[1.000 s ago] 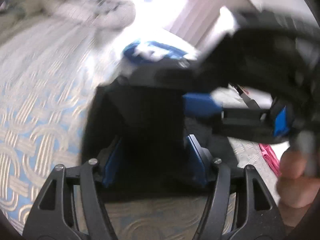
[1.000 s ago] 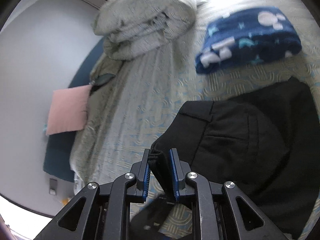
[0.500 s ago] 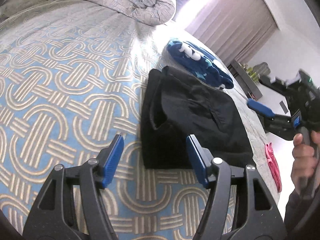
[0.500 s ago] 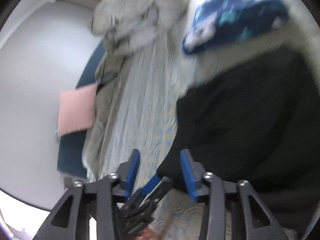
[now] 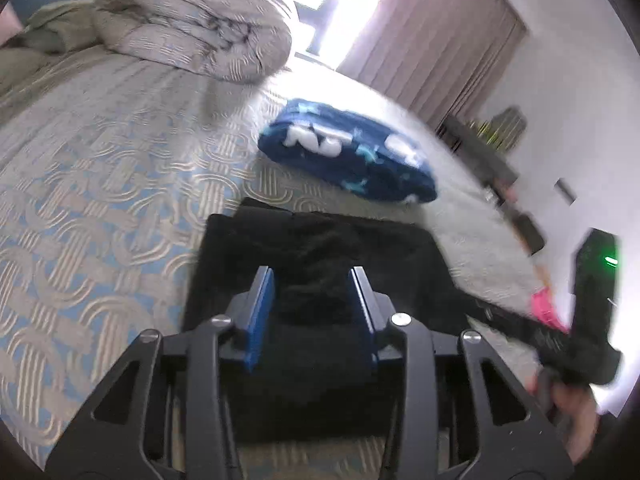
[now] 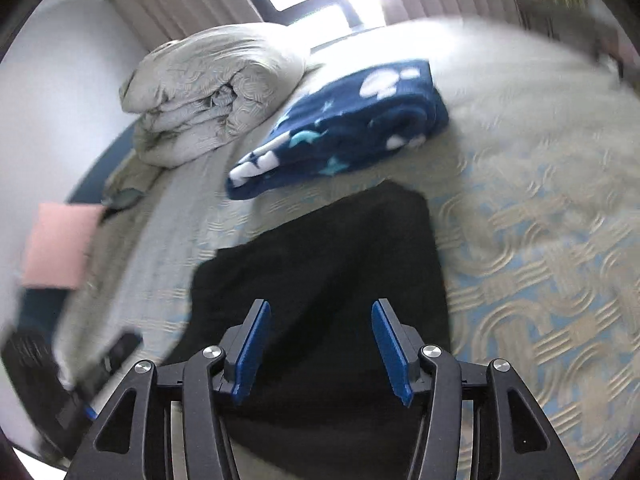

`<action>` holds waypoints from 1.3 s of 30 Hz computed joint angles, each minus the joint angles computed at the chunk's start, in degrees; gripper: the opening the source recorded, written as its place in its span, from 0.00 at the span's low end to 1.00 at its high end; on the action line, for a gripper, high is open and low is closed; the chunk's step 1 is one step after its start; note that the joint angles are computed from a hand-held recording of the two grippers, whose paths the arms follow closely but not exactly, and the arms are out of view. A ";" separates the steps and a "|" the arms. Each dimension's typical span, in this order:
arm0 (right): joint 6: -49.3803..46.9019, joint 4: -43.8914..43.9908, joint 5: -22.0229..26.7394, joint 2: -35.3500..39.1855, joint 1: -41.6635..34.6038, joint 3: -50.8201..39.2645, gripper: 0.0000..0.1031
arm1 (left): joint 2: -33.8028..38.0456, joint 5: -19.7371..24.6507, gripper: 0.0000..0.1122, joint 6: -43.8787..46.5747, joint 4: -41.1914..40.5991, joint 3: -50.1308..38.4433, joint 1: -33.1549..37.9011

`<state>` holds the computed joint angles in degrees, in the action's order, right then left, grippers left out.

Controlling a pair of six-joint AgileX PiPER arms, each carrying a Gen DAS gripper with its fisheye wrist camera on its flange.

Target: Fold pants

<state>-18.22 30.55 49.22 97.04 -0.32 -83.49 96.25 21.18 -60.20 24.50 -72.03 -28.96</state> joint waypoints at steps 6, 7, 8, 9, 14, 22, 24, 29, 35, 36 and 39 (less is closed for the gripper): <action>-4.97 -1.19 -1.88 1.92 -0.21 5.61 0.46 | 11.43 12.53 0.47 -6.98 7.41 -9.22 0.07; -8.53 -0.54 -4.44 0.54 -0.02 8.20 0.46 | 10.98 10.94 0.61 -9.56 8.71 -6.96 1.24; -10.47 -1.61 -7.16 -1.15 0.77 10.89 0.46 | 10.37 7.95 0.63 -10.98 7.72 -4.75 2.72; -11.12 -2.67 -9.51 -2.63 1.53 13.24 0.46 | 9.43 4.18 0.62 -10.15 4.44 -2.38 4.57; -9.80 -7.37 -14.53 -6.05 4.02 17.46 0.46 | 4.75 4.89 0.55 -10.62 2.52 2.12 6.65; -12.65 11.57 5.06 1.73 -7.04 2.10 0.07 | 0.68 8.44 0.31 -10.61 5.69 -4.01 3.82; -8.48 8.82 5.65 5.26 -5.67 -3.79 0.06 | 3.76 7.83 0.17 -2.33 0.83 -9.27 3.39; 4.64 3.12 12.53 18.04 -2.46 -22.73 0.06 | 14.98 13.01 0.07 10.44 -9.89 -20.33 4.00; 7.85 -3.20 12.51 24.30 0.24 -28.53 0.02 | 17.29 17.04 0.06 -0.09 7.26 -19.99 1.25; 6.83 -2.14 11.48 24.33 -0.16 -27.58 0.00 | 18.12 19.23 0.11 -1.86 10.86 -20.85 0.37; 6.21 0.77 10.99 24.62 -1.32 -26.35 0.00 | 17.61 19.21 0.19 -2.27 11.30 -20.00 1.27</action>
<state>-12.01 31.32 60.22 121.66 -1.64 -109.84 113.86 40.38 -62.46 35.80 -92.03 -27.69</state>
